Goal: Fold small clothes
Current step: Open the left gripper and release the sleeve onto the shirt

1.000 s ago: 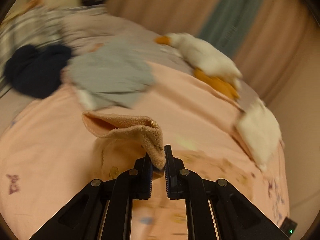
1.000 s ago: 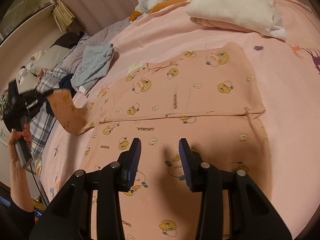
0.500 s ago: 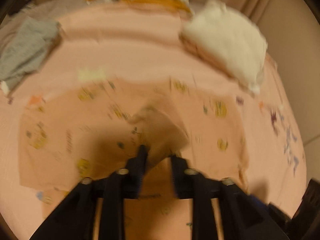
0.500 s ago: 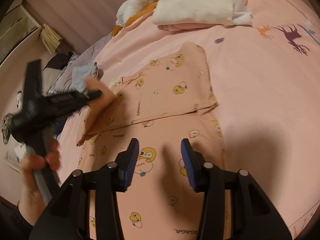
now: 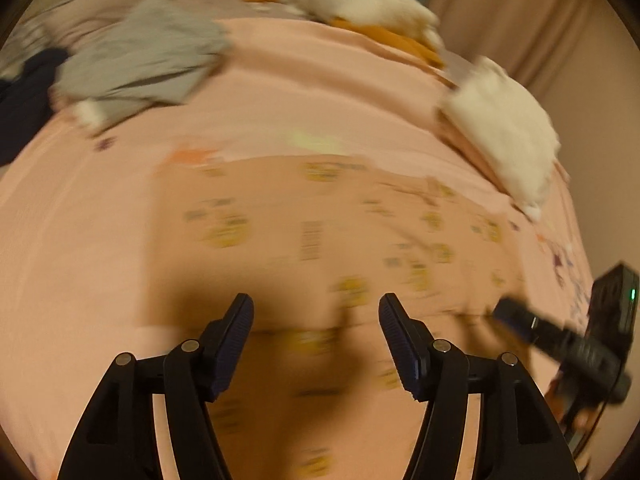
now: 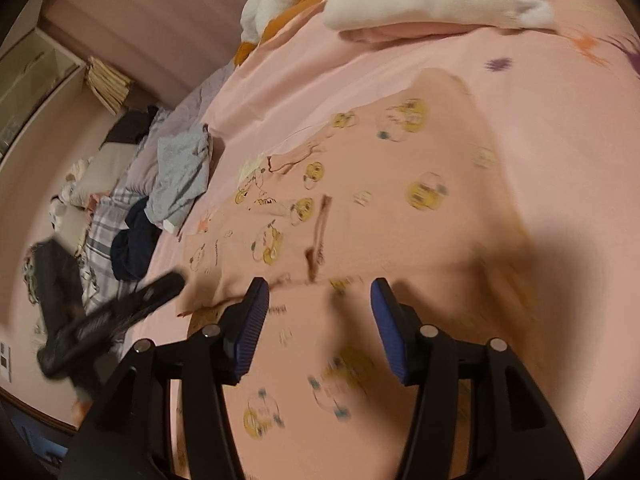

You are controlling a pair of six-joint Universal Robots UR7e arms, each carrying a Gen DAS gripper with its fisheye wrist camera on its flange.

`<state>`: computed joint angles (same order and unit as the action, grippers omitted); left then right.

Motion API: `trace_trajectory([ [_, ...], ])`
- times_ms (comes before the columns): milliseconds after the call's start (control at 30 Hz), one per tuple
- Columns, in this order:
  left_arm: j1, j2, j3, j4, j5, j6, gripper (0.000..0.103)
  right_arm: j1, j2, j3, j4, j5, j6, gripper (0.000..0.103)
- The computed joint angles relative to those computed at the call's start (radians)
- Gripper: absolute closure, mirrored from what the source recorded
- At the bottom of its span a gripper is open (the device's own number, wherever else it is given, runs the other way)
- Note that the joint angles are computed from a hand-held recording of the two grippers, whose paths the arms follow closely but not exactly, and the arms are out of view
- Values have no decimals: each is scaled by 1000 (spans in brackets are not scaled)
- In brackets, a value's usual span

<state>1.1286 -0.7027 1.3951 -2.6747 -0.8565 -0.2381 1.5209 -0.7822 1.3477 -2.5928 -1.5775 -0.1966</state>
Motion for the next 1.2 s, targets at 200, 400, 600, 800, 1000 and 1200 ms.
trace_trajectory([
  [200,35,-91,106,-43,41,-91,39,58,166,-211,86,-168,-27,60],
  [400,57,-134,145,-60,35,-130,39,104,208,-235,17,-295,-123,97],
  [600,58,-131,141,-83,18,-100,39,98,90,-132,-161,-206,-145,98],
  [800,51,-78,77,-66,-1,-50,39,72,66,-144,-185,-303,-154,97],
  [1000,41,14,-45,-15,-29,34,39,51,95,-179,-112,-398,-144,85],
  [1200,41,83,-119,26,-30,104,39,39,46,-109,-198,-289,-187,85],
])
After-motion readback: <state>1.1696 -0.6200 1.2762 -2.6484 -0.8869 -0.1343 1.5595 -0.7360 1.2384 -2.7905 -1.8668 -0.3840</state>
